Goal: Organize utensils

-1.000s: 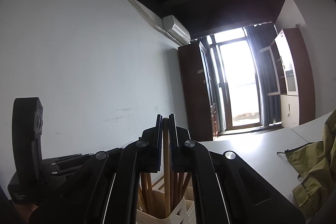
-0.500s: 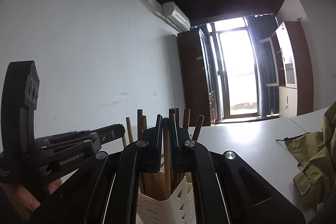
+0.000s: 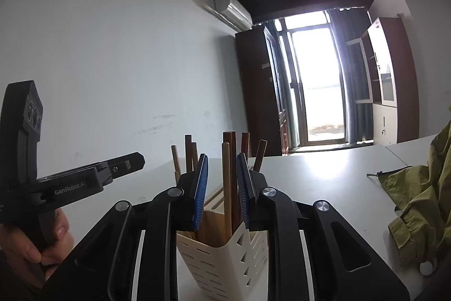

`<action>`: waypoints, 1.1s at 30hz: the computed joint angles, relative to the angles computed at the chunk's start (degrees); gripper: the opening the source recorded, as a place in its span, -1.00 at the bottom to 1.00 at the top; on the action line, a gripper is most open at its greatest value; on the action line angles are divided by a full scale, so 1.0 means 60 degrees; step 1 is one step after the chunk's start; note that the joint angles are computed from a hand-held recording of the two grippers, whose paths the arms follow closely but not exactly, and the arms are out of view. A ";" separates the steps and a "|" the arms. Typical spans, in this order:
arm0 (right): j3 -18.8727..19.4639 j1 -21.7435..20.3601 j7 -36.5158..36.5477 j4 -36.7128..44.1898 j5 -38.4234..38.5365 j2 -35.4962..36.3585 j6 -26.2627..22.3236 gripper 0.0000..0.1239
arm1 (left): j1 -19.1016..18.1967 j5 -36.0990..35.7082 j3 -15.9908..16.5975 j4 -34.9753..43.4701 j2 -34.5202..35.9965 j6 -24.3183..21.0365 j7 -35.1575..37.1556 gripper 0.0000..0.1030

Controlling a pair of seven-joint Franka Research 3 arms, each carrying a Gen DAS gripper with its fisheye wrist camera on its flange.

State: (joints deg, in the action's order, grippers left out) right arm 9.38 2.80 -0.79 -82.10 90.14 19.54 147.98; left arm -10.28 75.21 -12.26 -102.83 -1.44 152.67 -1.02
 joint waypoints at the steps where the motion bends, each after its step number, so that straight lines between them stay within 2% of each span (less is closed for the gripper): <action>1: -0.0009 -0.0012 -0.0021 -0.0160 0.0001 -0.0096 0.0022 -0.65 | -0.0031 -0.0020 -0.0030 -0.0096 -0.0085 -0.0096 0.0073 -0.59; 5: -0.0123 0.0112 -0.0038 -0.0632 -0.0077 -0.0453 0.0444 -0.65 | -0.0130 -0.0172 -0.0209 -0.0463 -0.0420 -0.0545 0.0449 -0.48; 7: -0.0243 0.0240 0.0318 -0.0837 -0.0644 -0.0615 0.0527 -0.65 | -0.0134 -0.0472 -0.0261 -0.0645 -0.0580 -0.0556 0.0750 -0.35; 12: -0.0396 0.0407 0.0351 -0.1599 -0.0937 -0.1217 0.0808 -0.61 | -0.0085 -0.1380 -0.0371 -0.1196 -0.1021 -0.0414 0.1458 -0.23; 18: -0.0716 0.0579 0.0543 -0.2547 -0.1293 -0.1975 0.0772 -0.46 | 0.0034 -0.1934 -0.0644 -0.1909 -0.1685 -0.0543 0.1923 -0.08; 23: -0.0985 0.0703 0.0829 -0.3214 -0.1847 -0.2508 0.0585 -0.35 | 0.0092 -0.2781 -0.0744 -0.2641 -0.2291 -0.0226 0.2640 0.12; 25: -0.1124 0.0702 0.0945 -0.3615 -0.1900 -0.2771 0.0458 -0.26 | 0.0243 -0.2713 -0.0894 -0.3070 -0.2654 -0.0027 0.2359 0.25; 28: -0.1247 0.0805 0.1284 -0.4051 -0.2396 -0.2977 0.0489 -0.22 | 0.0369 -0.2939 -0.1055 -0.3511 -0.2937 0.0211 0.2106 0.27; 33: -0.1392 0.0951 0.0889 -0.4645 -0.2318 -0.3353 0.0634 -0.08 | 0.0587 -0.2710 -0.1467 -0.3946 -0.3251 0.0315 0.1901 0.47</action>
